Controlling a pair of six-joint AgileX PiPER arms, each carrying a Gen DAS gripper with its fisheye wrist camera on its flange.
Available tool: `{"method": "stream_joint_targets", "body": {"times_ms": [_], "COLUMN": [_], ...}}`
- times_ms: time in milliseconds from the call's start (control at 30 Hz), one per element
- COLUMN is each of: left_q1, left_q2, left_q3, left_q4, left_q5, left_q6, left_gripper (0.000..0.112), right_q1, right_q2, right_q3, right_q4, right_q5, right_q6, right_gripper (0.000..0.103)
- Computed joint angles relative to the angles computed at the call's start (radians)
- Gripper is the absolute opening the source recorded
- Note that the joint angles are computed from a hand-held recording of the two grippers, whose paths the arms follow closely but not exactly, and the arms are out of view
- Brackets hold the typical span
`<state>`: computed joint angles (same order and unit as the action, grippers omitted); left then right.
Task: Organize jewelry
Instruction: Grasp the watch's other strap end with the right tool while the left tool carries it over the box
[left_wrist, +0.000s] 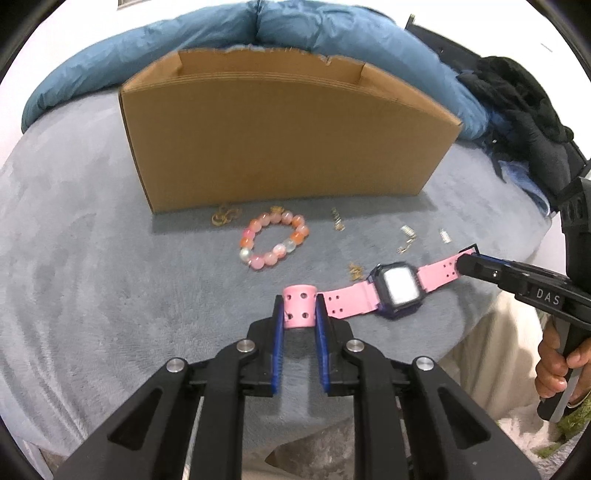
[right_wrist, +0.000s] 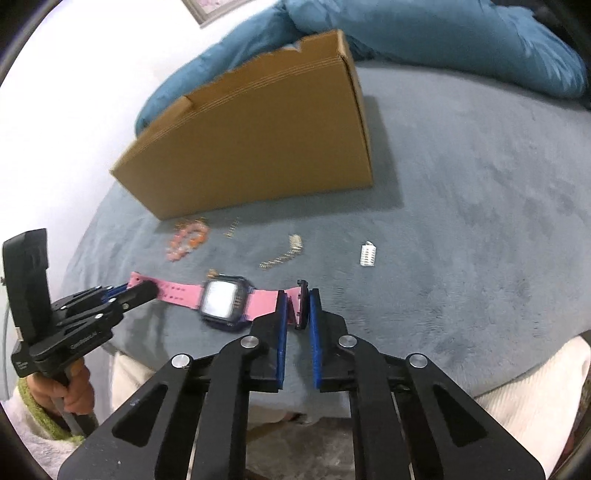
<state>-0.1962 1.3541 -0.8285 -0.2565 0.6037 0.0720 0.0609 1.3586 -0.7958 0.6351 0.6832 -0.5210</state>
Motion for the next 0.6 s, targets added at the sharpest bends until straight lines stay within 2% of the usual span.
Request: {"method": "stream_joint_targets", "body": {"times_ms": [100, 367, 500, 600], "left_q1": [-0.013, -0.100, -0.101, -0.071], "left_q2": [-0.059, -0.171, -0.149, -0.056], "left_q3": [-0.006, -0.117, -0.260, -0.422], "left_q4": [-0.002, 0.158, 0.196, 0.191], "left_q5": [0.024, 0.102, 0.140, 0.174], "left_q6": [-0.027, -0.242, -0.263, -0.233], "left_gripper": [0.014, 0.013, 0.013, 0.013], "right_q1": [-0.008, -0.037, -0.059, -0.057], "right_q2": [-0.051, -0.139, -0.083, 0.013], "right_q3": [-0.008, -0.126, -0.291, -0.452], "right_q4": [0.005, 0.029, 0.080, 0.087], "right_q5": [0.042, 0.159, 0.211, 0.246], "right_q6": [-0.008, -0.062, -0.125, -0.121], "right_gripper": [0.008, 0.007, 0.007, 0.007]}}
